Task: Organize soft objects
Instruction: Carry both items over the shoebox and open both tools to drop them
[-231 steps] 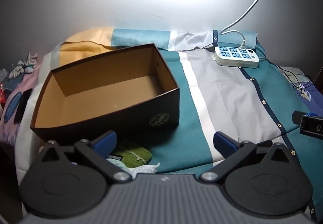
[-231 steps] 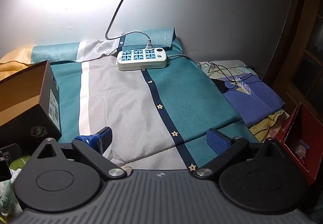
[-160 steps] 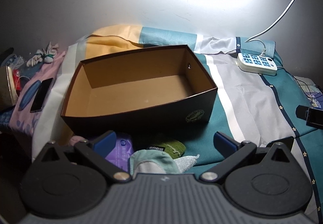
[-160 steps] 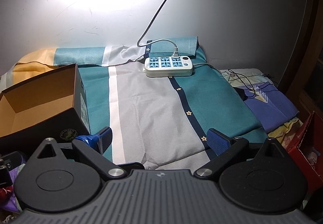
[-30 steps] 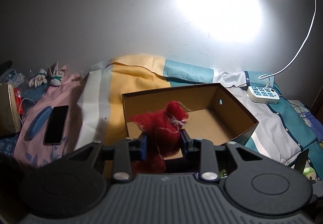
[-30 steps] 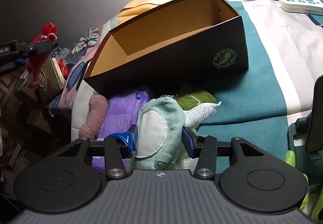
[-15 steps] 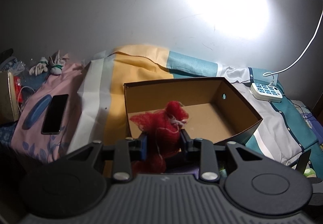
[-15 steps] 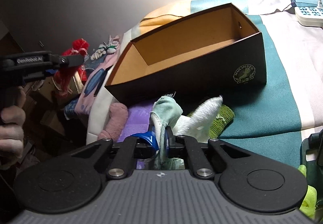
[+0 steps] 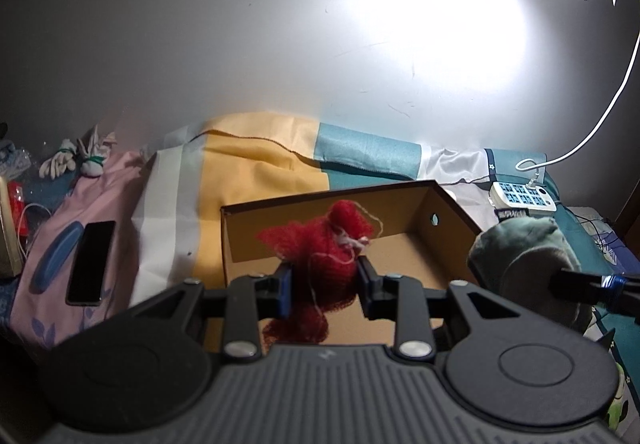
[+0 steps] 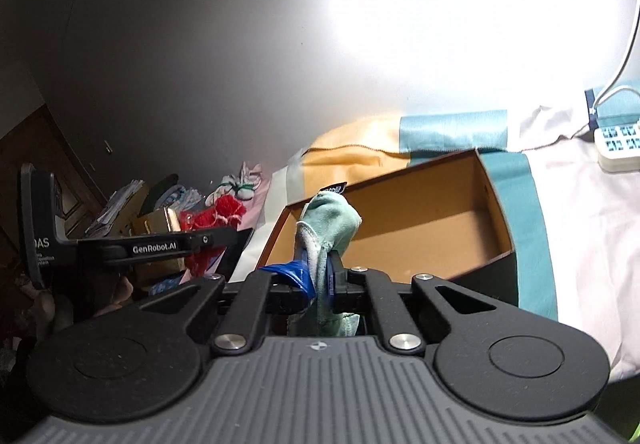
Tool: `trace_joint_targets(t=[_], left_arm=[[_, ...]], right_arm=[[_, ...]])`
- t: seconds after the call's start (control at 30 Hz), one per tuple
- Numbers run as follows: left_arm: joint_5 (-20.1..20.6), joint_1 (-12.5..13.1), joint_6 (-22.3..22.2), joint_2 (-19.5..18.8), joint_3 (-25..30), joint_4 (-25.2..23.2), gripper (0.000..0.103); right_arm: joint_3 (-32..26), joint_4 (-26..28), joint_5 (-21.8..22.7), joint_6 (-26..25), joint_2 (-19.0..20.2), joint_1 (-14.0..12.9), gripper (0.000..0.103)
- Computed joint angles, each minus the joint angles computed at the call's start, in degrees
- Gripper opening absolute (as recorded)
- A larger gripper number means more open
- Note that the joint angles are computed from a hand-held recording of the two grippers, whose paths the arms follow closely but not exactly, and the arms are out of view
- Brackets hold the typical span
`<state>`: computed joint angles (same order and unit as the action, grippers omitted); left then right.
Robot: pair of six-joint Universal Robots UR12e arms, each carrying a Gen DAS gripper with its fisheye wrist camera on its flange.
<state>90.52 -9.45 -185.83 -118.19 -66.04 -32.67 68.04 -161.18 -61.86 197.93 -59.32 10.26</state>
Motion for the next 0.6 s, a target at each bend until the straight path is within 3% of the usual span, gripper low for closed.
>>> trace_joint_targets(t=[0.13, 0.4, 0.6], left_arm=[[1.4, -0.2, 0.6, -2.9, 4.0, -0.8, 0.032], [6.0, -0.8, -1.6, -8.7, 11.2, -8.0, 0.032], [10.7, -1.6, -2.0, -11.5, 14.3, -10.3, 0.038]], right_arm=[[-4.3, 0.9, -2.3, 0.9, 2.6, 0.1, 0.000], [-10.7, 5.8, -5.6, 1.8, 7.0, 0.6, 0.000], [-15.4, 10.1, -8.4, 0.2, 10.0, 1.4, 0.000]])
